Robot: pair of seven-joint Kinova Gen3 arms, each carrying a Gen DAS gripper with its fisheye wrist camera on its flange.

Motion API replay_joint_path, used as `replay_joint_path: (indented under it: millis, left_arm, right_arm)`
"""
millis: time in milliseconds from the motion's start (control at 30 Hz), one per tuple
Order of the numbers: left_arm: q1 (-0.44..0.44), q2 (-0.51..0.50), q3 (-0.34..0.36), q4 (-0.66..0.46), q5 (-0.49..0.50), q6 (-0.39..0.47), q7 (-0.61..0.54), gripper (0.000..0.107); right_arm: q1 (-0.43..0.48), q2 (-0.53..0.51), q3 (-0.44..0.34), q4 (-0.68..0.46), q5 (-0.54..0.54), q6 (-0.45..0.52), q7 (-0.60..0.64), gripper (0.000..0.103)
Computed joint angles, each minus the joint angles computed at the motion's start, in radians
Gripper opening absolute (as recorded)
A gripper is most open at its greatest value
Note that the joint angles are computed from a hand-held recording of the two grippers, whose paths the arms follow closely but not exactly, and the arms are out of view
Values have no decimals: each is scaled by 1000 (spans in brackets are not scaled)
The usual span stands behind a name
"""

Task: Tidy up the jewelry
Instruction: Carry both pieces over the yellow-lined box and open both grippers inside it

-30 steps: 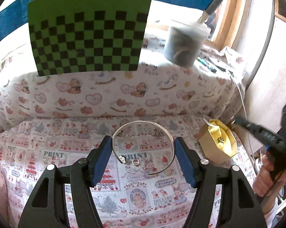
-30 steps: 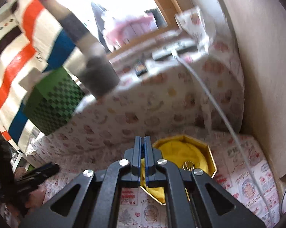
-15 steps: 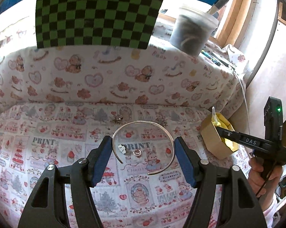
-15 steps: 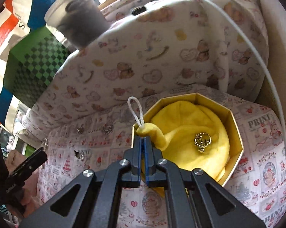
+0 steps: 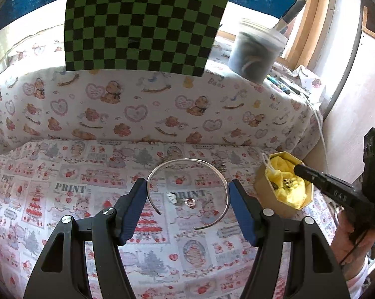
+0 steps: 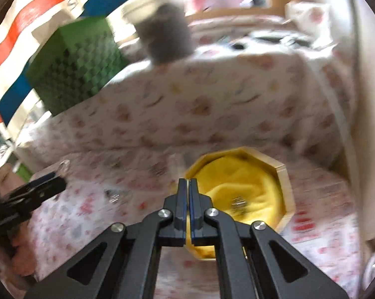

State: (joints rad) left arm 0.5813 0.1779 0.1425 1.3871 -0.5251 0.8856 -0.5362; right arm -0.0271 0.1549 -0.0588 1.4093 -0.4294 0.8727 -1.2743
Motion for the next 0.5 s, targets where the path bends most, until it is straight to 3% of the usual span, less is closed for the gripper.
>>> replay_joint_path:
  millis: [200, 400, 500]
  left_arm:
    - [7, 57, 18, -120, 72, 37, -109, 65]
    - [30, 168, 18, -306, 191, 57, -248, 65]
    - [47, 251, 23, -429, 247, 89, -332, 65]
  right_arm:
    - [66, 51, 23, -82, -46, 97, -58, 3]
    - [169, 55, 29, -95, -183, 131, -23, 3]
    - [218, 96, 25, -128, -261, 194, -9, 10]
